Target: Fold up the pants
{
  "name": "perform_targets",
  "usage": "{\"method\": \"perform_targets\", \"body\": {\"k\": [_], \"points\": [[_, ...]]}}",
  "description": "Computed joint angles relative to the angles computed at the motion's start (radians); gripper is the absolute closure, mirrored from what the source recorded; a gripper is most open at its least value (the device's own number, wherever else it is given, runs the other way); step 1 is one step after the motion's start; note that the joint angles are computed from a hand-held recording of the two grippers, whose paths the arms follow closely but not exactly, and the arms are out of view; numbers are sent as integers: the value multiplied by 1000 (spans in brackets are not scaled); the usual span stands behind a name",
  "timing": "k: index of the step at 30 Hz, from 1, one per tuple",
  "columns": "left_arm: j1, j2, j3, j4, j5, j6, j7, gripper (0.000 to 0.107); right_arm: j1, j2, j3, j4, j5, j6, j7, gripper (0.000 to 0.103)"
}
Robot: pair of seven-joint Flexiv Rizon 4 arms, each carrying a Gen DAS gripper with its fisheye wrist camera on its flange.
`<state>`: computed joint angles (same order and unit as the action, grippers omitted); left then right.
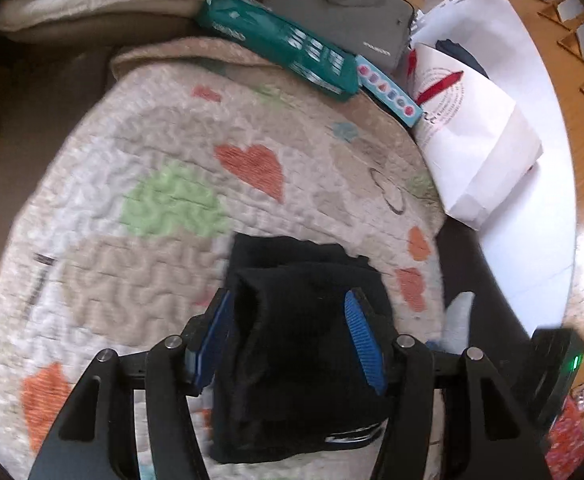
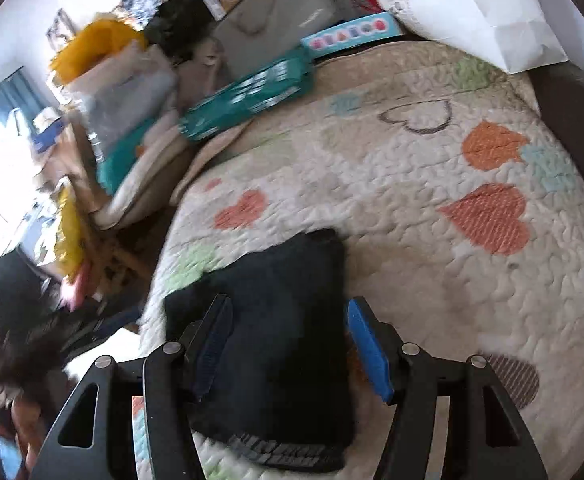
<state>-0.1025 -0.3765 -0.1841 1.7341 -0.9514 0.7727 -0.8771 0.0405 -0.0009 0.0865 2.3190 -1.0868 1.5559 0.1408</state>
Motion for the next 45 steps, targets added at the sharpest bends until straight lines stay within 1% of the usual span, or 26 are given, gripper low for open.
{"method": "perform_targets", "body": {"k": [2,3,5,6,7,8,9,10,12,14,16,18,19,21,23,26,28,30,32,34,35,37,39,41,42,45], "points": [[-20,-13,-2,1,21,24,-12,50,13,-3,14,11,2,11,-12,37],[-26,-19,2,1,42,33,-24,50,29,-10,25,10,24,-10,-39,37],[-54,-46,26,-11,147,68,-93,50,74,-31,49,8,101,-85,-131,37],[-63,-63,35,-17,198,83,-125,50,92,-42,50,9,118,-115,-151,37],[-57,-75,31,-22,219,79,-135,49,108,-48,45,8,106,-149,-147,37],[-48,-90,22,-23,223,76,-138,46,122,-54,40,6,90,-183,-143,37],[-33,-94,3,-16,199,84,-123,45,127,-62,27,7,50,-193,-124,37],[-18,-96,-16,-8,166,90,-104,44,127,-67,13,11,7,-182,-95,36],[-7,-105,-24,-20,159,66,-110,43,121,-70,-4,14,-53,-167,-50,34],[5,-115,-23,-46,162,18,-138,43,118,-70,-5,16,-54,-163,-50,31],[9,-117,-18,-56,164,-1,-166,43,115,-69,-4,16,-39,-158,-63,30],[10,-91,-5,-39,168,18,-176,43,117,-60,3,13,-2,-164,-77,30],[4,-65,11,-19,187,49,-186,43,119,-43,9,18,20,-176,-78,30],[4,-21,34,13,224,71,-186,43,113,3,22,35,41,-184,-64,30],[-1,22,59,49,271,108,-192,43,121,45,52,43,110,-235,-103,30],[-16,133,98,166,350,216,-178,43,137,115,103,61,197,-316,-152,28],[-28,210,120,255,394,303,-181,43,148,160,138,84,232,-352,-153,27],[-49,290,143,357,462,423,-202,40,163,196,173,109,266,-382,-137,27],[-66,372,164,468,557,565,-251,30,172,224,203,133,280,-405,-94,27],[-66,423,175,532,627,649,-307,24,185,252,232,163,296,-419,-33,26],[-58,460,180,576,685,700,-360,20,190,263,242,176,303,-424,-4,26],[-48,505,182,629,741,758,-419,16,199,283,260,201,310,-428,52,26],[-40,536,179,658,782,781,-448,13,213,288,268,210,324,-448,63,26],[-47,556,186,670,796,783,-441,13,233,289,273,202,346,-497,48,26],[-35,562,177,669,819,776,-450,13,239,292,275,199,347,-517,48,26],[-11,580,157,661,875,734,-473,13,237,299,273,200,308,-515,73,25]]}}
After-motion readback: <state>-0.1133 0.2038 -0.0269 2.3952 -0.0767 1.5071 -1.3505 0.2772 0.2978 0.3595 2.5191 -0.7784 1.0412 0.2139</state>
